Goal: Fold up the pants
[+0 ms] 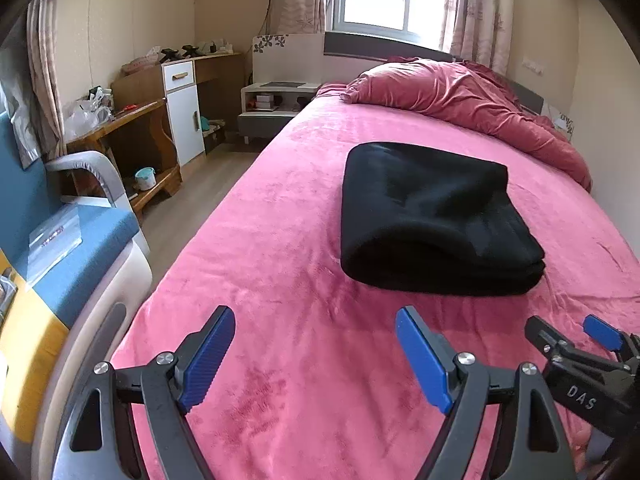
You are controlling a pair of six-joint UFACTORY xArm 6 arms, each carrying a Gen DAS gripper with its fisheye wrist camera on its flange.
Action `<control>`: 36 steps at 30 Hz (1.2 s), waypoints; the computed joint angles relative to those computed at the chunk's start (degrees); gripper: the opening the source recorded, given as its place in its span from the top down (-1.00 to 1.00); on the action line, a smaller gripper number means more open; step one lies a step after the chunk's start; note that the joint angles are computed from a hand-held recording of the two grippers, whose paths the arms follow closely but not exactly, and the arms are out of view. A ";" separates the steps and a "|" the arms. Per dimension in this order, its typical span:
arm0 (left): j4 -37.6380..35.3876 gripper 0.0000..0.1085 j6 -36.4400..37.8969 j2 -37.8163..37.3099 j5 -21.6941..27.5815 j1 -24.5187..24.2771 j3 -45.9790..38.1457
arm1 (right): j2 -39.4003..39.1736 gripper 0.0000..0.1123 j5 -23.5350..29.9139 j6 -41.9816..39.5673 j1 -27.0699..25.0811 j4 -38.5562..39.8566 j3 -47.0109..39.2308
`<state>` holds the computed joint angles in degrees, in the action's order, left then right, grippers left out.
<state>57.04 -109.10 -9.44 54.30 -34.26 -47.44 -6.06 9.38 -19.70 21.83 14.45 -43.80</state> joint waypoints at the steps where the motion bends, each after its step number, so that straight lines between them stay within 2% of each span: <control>1: -0.11 -0.55 -0.04 -0.22 -0.38 -0.12 0.16 | -0.72 -0.75 -0.31 -0.09 0.17 -0.01 0.72; 18: -0.63 -0.55 -0.40 -0.30 0.08 -1.73 0.06 | -4.08 -0.75 -2.04 -0.74 0.85 -0.22 3.73; 26: -1.23 -0.55 0.08 0.12 0.69 -1.99 -0.51 | -3.90 -0.75 -2.09 -3.49 0.90 2.57 3.28; 36: -1.43 -0.55 0.25 0.22 1.08 -2.26 -0.94 | -4.09 -0.75 -2.29 -3.73 1.10 2.49 3.29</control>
<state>55.60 -108.85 -9.23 55.38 -36.53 -48.38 -10.15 7.08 -23.43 22.94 16.94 -40.52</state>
